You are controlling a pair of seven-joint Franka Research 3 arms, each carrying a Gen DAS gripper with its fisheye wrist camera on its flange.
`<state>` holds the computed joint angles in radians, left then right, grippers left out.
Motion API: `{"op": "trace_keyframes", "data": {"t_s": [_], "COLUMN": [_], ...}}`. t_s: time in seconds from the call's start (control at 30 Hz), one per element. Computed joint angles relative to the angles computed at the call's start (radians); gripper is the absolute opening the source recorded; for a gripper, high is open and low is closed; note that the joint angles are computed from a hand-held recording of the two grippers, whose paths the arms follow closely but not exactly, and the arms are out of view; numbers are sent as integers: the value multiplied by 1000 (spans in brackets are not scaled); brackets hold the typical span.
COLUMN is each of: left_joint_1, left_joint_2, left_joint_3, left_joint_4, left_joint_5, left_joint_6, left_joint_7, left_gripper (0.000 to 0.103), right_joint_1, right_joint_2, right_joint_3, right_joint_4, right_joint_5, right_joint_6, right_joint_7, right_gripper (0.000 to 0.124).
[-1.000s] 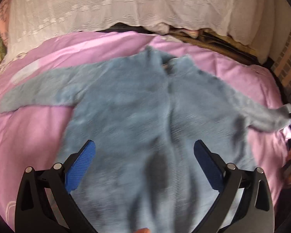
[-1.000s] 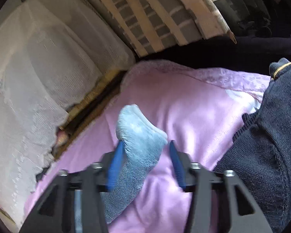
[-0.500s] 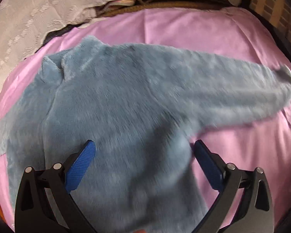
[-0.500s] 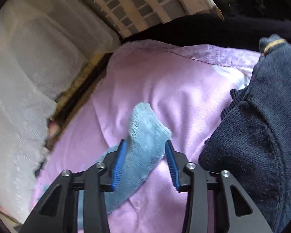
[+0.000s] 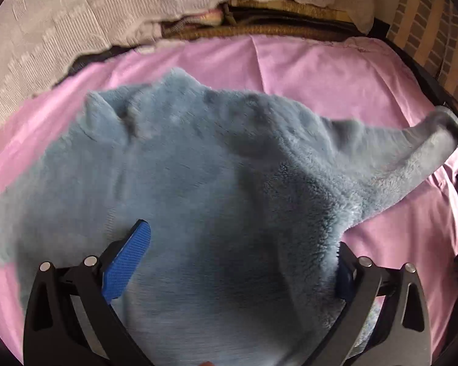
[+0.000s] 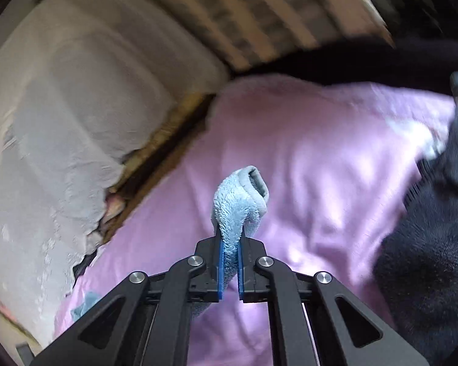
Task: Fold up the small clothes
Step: 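Close the right gripper on the sleeve cuff and lift it, then carry the held sleeve across the jacket body toward the zipper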
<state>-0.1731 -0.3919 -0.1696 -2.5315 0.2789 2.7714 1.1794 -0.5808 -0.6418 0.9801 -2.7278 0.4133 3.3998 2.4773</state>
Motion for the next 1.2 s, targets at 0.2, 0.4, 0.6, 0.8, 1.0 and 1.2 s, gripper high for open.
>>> {"op": "trace_keyframes", "data": {"t_s": [0.2, 0.4, 0.6, 0.8, 1.0, 1.2], "left_joint_1": [-88, -317, -125, -48, 36, 160], "left_joint_2": [-122, -123, -19, 33, -100, -126], "left_joint_3": [127, 300, 103, 48, 45, 124], "left_joint_4": [-83, -95, -27, 4, -65, -73], "left_joint_5": [-78, -349, -238, -195, -88, -58], "left_joint_6": [62, 45, 43, -16, 17, -49], "left_joint_7": [144, 428, 301, 250, 207, 132], "left_gripper": [99, 99, 99, 99, 99, 99], "right_joint_1": [-68, -91, -97, -25, -7, 2], "right_joint_2": [-151, -335, -187, -46, -122, -43], "right_joint_3": [81, 35, -37, -114, -83, -31], "right_joint_4": [79, -5, 17, -27, 29, 152], "right_joint_5": [-109, -70, -171, -194, -303, -307], "right_joint_6": [-166, -272, -350, -194, -117, -102], "right_joint_7": [-6, 197, 180, 226, 184, 90], "right_gripper": [7, 6, 7, 7, 7, 7]}}
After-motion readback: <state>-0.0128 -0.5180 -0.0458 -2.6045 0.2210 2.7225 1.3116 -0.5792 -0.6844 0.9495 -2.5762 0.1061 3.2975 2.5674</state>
